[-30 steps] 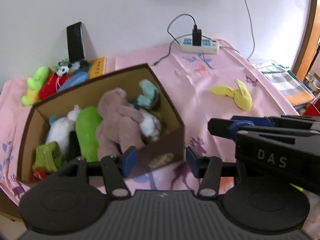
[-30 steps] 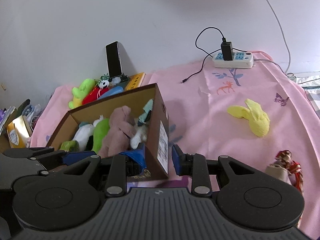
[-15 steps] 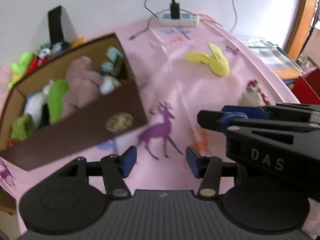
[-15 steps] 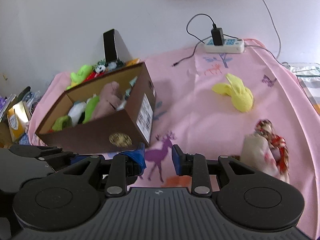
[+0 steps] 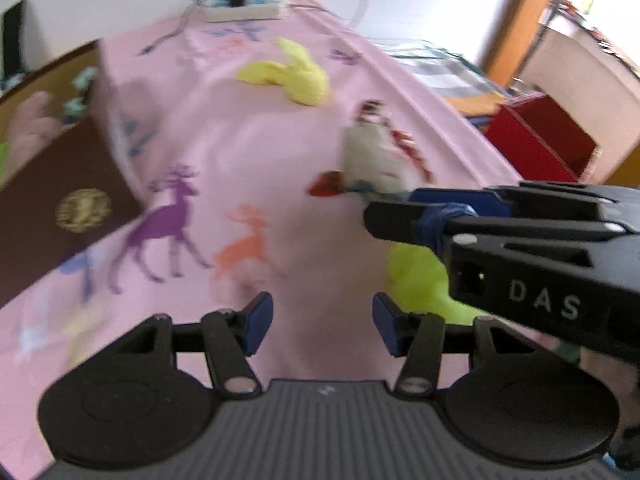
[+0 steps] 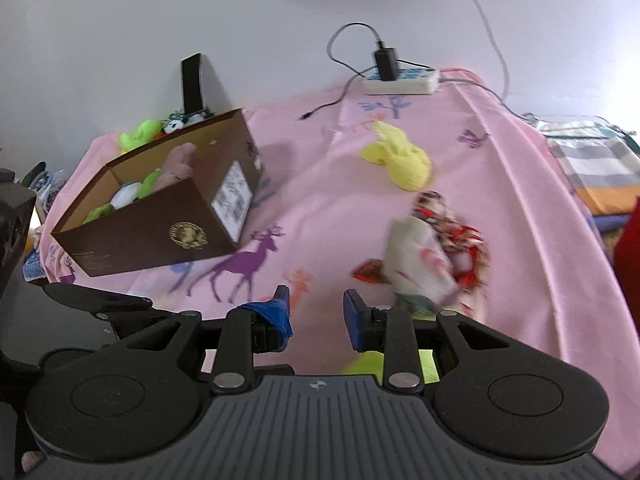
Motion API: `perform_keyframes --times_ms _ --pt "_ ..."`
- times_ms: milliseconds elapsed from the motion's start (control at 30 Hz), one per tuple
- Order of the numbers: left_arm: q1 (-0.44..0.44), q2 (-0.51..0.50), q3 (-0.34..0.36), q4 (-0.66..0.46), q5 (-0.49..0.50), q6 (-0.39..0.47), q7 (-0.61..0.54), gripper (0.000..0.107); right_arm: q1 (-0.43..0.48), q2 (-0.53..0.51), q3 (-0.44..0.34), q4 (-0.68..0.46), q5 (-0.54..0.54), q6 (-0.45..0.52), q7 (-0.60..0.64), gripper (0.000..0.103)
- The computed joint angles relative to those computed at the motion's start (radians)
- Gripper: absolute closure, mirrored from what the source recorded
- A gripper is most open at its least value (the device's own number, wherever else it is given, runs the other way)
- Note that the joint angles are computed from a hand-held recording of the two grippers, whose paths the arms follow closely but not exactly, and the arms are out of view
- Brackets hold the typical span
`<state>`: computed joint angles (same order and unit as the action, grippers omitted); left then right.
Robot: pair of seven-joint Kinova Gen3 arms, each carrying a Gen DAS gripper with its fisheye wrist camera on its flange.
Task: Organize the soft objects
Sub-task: 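Move the right gripper back to the pile of soft items, then grasp the lime-green mesh scrunchie with the right gripper and lift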
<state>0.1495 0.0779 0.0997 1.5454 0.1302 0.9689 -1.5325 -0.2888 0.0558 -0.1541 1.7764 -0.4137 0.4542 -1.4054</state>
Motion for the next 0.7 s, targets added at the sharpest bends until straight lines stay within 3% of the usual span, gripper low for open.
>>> perform_keyframes --times_ms 333,433,633,700 --pt "0.002 0.058 0.027 -0.029 0.139 0.031 -0.173 0.053 0.042 -0.030 0.045 0.033 0.027 0.068 -0.044 0.091" --pt "-0.010 0.065 0.028 -0.037 0.182 0.038 -0.221 0.053 0.066 -0.031 0.057 0.032 -0.035 0.097 -0.005 0.091" --pt "-0.077 0.070 0.027 -0.038 0.371 0.083 -0.391 0.052 0.117 -0.016 0.081 0.003 -0.142 0.184 0.050 0.091" --pt "-0.074 0.078 0.027 -0.045 0.377 0.095 -0.404 0.052 0.133 -0.007 0.085 -0.010 -0.166 0.218 0.064 0.091"
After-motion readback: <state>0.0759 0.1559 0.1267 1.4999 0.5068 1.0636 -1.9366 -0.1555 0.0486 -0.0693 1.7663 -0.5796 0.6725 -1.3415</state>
